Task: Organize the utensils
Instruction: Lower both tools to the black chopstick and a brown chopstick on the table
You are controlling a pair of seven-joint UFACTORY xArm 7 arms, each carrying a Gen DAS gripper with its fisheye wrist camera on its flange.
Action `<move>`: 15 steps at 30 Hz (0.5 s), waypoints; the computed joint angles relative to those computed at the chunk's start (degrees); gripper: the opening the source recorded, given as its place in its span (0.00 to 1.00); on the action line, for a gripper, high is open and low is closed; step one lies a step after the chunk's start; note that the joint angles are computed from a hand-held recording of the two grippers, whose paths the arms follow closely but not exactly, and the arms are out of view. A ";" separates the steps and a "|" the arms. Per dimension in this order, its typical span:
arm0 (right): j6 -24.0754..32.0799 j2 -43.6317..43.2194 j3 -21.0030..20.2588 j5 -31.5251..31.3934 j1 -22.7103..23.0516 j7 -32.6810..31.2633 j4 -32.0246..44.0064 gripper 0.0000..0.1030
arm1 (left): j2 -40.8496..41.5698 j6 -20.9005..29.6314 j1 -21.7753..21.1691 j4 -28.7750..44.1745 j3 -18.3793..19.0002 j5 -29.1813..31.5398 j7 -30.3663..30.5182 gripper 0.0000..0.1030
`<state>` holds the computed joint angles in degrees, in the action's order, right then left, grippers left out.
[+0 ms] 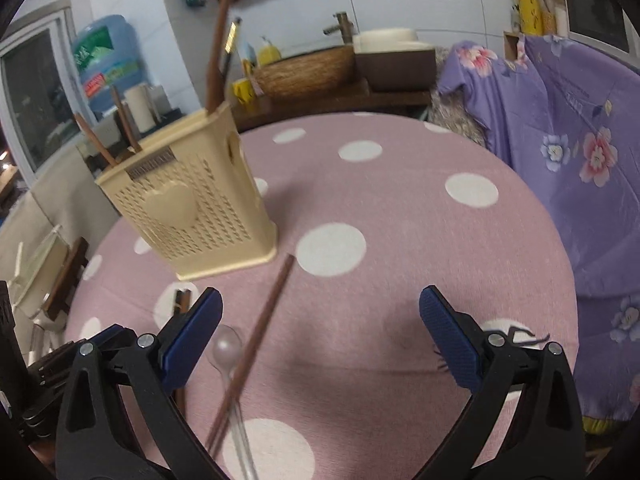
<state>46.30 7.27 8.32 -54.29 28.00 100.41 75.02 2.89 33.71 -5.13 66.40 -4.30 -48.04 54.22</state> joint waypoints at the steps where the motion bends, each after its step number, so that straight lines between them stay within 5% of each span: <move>1: -0.92 0.16 0.00 0.40 -0.15 -0.09 -0.34 0.95 | 0.59 0.32 -0.11 0.35 0.00 1.16 -1.11 0.23; 15: 5.68 2.76 -0.40 -1.80 2.89 -0.58 2.81 0.95 | 1.69 -1.87 -0.67 -0.86 -1.07 6.08 -4.22 0.17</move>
